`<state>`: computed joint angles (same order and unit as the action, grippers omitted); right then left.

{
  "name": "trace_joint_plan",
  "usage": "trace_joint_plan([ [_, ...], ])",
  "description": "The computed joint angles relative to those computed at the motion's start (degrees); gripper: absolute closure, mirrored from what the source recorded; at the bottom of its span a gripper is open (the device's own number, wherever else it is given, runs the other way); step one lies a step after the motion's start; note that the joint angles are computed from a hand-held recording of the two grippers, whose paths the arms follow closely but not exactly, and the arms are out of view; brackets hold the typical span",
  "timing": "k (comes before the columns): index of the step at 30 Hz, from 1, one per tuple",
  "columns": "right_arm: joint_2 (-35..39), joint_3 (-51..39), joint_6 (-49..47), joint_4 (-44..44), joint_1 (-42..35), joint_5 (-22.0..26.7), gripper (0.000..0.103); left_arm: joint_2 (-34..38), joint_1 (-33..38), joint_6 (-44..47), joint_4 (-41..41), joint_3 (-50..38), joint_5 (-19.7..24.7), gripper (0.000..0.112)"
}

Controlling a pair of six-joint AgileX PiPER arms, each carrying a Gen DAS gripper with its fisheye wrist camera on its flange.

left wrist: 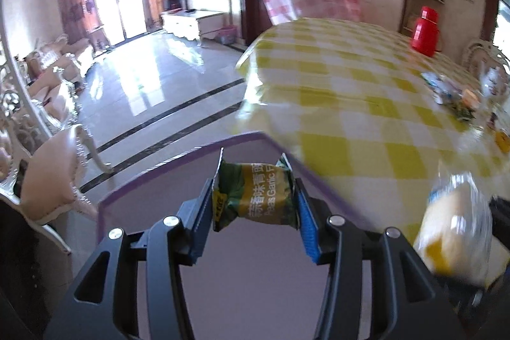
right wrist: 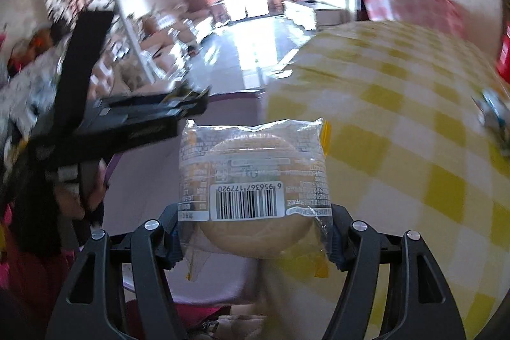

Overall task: Organize snacks
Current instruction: 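Carry both held snacks to the purple-rimmed box and open both tools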

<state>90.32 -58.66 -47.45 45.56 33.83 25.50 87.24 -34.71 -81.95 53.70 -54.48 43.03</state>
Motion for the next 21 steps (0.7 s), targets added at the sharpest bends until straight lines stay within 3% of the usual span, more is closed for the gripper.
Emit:
trace_joint_plan([
  [2,1.1,-1.2,5.0,-6.1,3.9,-1.0,0.037,-1.3,1.6,0.1,-0.3,1.2,0.1,0.063],
  [3,1.3,-1.4,7.0,-8.5,5.2,-1.2,0.036,-1.7,2.5,0.3,-0.6,1.7,0.2,0.057],
  [4,1.7,-1.9,8.8,-10.8,6.4,-1.2,0.034,-1.6,3.2,-0.1,-0.5,1.8,0.4,0.050],
  [5,2.0,-1.9,8.9,-11.0,7.2,-1.3,0.032,-1.8,3.4,-1.2,-0.2,2.1,1.2,0.030],
  [6,1.9,-1.7,6.8,-9.0,7.2,-1.1,0.025,-2.4,3.6,-2.8,0.5,2.6,2.0,0.021],
  [7,1.4,-0.9,2.6,-4.7,6.5,-1.1,0.020,-3.0,3.6,-4.0,1.1,3.0,2.4,0.019],
  [9,-0.9,1.4,-1.8,-0.1,5.1,-2.7,0.017,-3.6,3.3,-6.3,2.1,3.2,3.6,0.012],
  [13,-4.6,5.2,-14.5,14.3,-4.1,0.2,0.016,-2.8,1.9,-9.1,3.7,2.0,5.3,0.011],
  [15,-5.3,5.8,-20.5,20.1,-10.1,3.1,0.016,-1.4,-0.9,-11.5,5.3,0.2,8.3,0.011],
  [18,-6.6,6.0,-21.2,20.1,-17.1,3.8,0.016,1.0,-7.3,-16.0,9.9,-2.7,12.6,0.011],
  [21,-9.7,9.0,-20.0,19.2,-24.9,2.4,0.016,4.1,-12.5,-16.3,12.6,-6.9,11.6,0.011],
])
